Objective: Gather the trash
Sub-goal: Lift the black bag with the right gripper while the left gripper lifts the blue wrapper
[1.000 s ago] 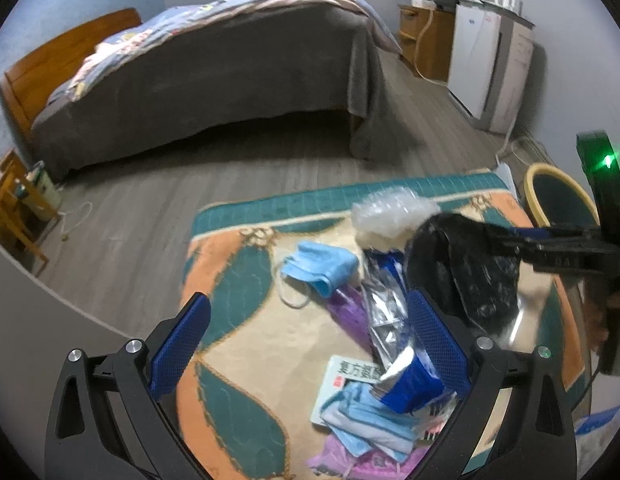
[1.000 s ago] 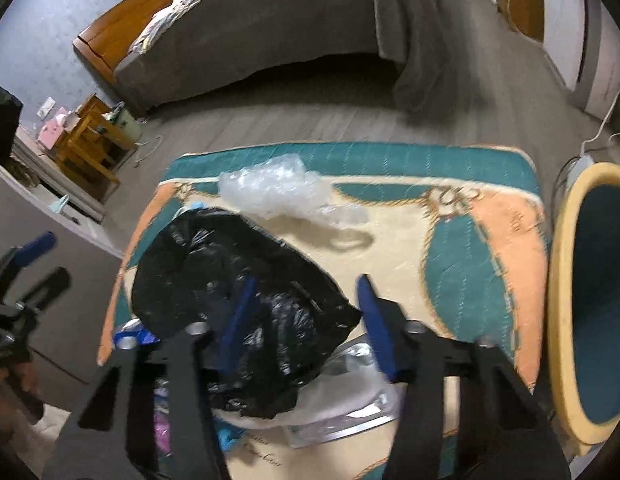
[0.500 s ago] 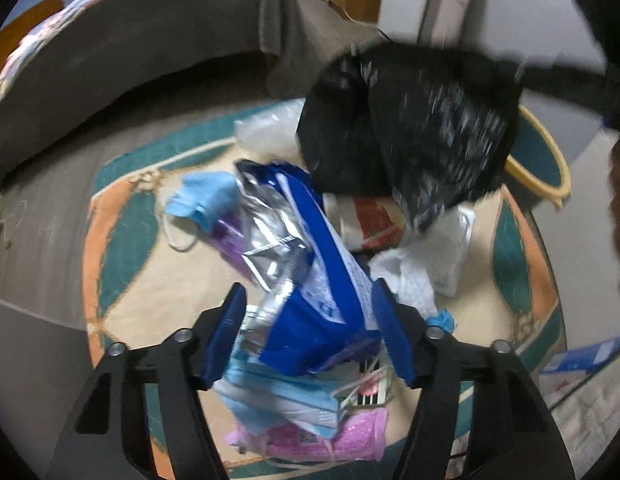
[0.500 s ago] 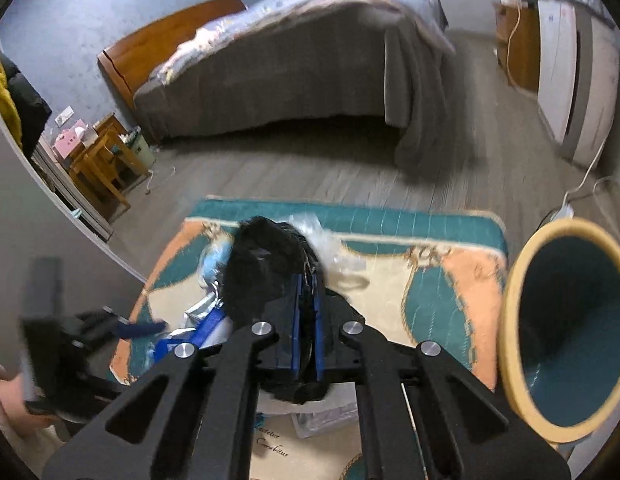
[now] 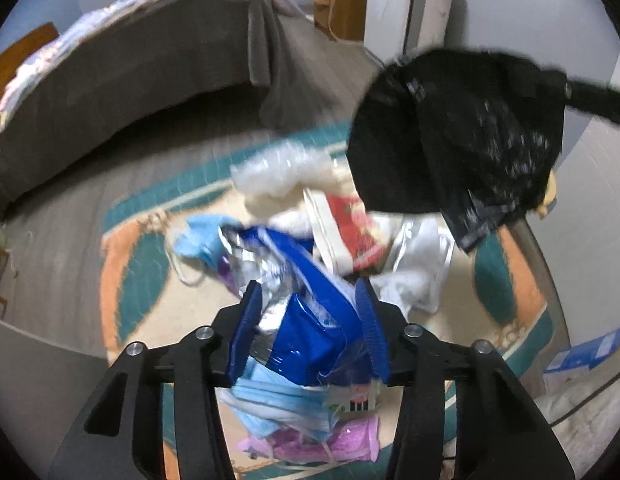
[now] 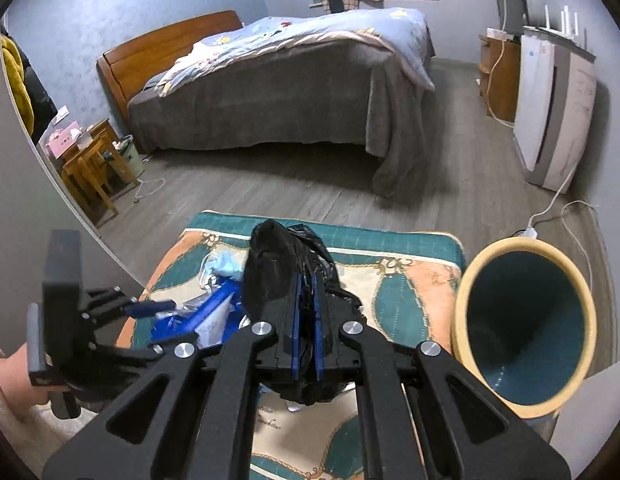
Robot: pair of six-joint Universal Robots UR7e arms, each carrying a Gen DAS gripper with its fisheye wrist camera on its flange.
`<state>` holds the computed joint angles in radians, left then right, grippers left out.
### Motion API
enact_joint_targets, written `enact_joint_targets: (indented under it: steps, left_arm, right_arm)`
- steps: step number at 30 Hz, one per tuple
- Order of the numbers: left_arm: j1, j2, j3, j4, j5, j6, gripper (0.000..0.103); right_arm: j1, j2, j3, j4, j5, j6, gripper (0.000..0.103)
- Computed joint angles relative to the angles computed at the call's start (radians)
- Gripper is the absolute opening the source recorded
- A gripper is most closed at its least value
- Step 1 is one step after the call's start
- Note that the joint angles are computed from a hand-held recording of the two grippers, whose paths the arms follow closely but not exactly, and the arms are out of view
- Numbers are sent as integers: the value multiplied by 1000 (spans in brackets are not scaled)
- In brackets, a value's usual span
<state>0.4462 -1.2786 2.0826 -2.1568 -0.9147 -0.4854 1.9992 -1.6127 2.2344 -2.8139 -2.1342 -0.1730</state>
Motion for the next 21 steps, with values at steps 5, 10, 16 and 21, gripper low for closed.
enact_joint_targets:
  steps: [5, 10, 16, 21]
  left_arm:
    - [15, -6, -28, 22, -7, -13, 1]
    - [39, -17, -12, 4, -58, -63, 6]
    - [39, 16, -5, 37, -68, -81, 63]
    - [53, 51, -12, 67, -61, -77, 65]
  right_arm:
    - [20, -20, 1, 8, -32, 17, 5]
    - [27, -38, 13, 11, -41, 30, 5]
    - [26, -48, 24, 17, -43, 58, 5]
    - [18, -49, 32, 27, -41, 71, 5]
